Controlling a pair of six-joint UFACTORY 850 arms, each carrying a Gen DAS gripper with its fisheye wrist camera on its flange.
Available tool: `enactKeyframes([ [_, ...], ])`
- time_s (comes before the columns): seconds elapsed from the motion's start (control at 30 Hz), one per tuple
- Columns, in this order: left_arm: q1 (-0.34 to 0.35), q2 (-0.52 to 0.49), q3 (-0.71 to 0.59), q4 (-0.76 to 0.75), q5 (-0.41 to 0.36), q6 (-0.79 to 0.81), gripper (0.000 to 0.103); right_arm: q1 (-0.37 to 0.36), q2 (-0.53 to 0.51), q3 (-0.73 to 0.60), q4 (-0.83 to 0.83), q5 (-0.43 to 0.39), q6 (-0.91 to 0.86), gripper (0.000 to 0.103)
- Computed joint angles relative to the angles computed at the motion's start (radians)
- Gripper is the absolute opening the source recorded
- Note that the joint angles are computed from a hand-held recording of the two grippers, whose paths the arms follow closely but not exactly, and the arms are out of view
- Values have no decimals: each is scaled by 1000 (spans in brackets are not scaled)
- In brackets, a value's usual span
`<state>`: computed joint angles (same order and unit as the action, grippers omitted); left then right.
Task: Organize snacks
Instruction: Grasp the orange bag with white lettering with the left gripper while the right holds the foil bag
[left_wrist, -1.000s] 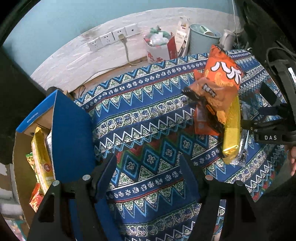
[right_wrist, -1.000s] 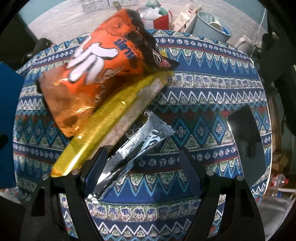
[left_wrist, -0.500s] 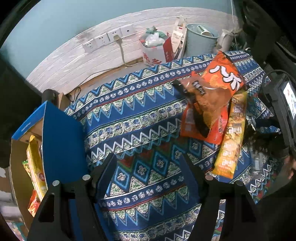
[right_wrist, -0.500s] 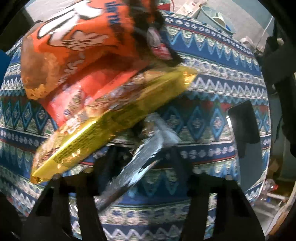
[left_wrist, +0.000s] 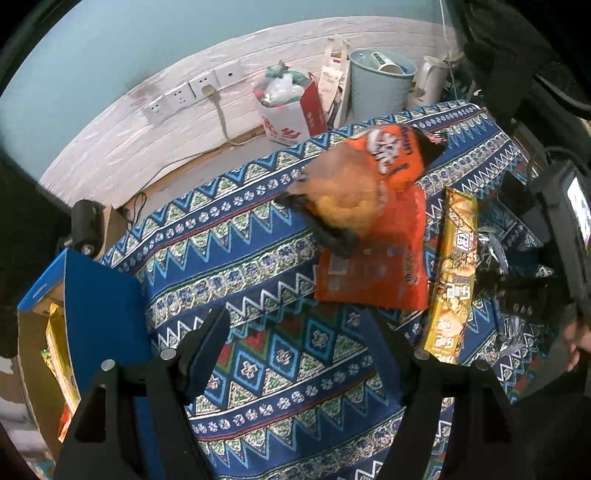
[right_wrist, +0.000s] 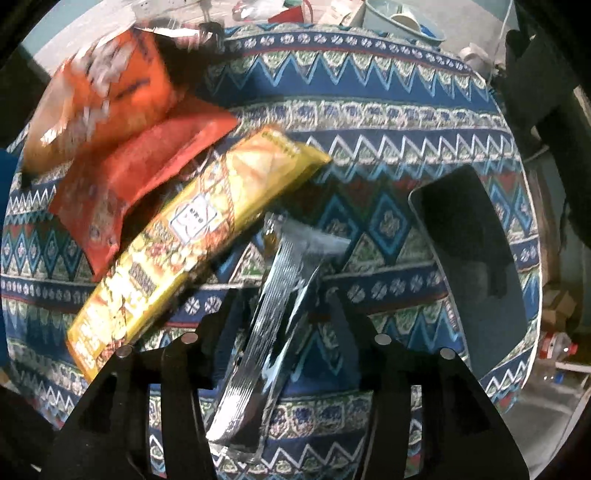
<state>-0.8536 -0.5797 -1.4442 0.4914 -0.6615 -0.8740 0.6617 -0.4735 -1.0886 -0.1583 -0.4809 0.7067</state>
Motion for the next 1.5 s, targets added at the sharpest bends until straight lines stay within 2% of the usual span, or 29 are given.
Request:
enactKeyframes([
  [0.1, -1, -15, -21, -7, -4, 16, 75, 24, 4, 11, -60, -3, 44, 51],
  [0.13, -1, -20, -27, -6, -4, 20, 75, 26, 7, 13, -64, -9, 41, 47],
  [0.17, -1, -23, -32, -4, -5, 23, 76, 26, 13, 19, -48, 1, 21, 33],
  [0.27, 1, -34, -48, -4, -7, 37, 79, 50, 14, 12, -106, -18, 77, 25],
  [0.33, 6, -43, -64, -5, -4, 49, 79, 40, 24, 15, -153, -20, 103, 24],
  [0.6, 34, -91, -157, -27, 28, 110, 80, -9, 68, 20, -177, 22, 102, 24],
  [0.7, 37, -130, -220, -38, 23, 170, 81, -34, 66, -11, -167, 20, 58, 24],
  [0.77, 38, -155, -258, -58, 22, 224, 85, -34, 34, -69, -155, 5, 27, 24],
  [0.87, 40, -217, -343, -87, -9, 322, 85, -59, -8, -135, -129, -4, -47, 24],
  [1.0, 43, -295, -447, -124, -58, 412, 86, -81, -38, -167, -110, 35, -70, 24],
  [1.23, 46, -396, -584, -196, -115, 506, 85, -77, -74, -204, -71, 69, -93, 24],
  [1.43, 48, -443, -628, -206, -150, 506, 85, -79, -94, -207, 51, 96, -170, 24],
  [1.5, 56, -438, -613, -225, -137, 498, 76, -88, -101, -204, 153, 103, -244, 24],
])
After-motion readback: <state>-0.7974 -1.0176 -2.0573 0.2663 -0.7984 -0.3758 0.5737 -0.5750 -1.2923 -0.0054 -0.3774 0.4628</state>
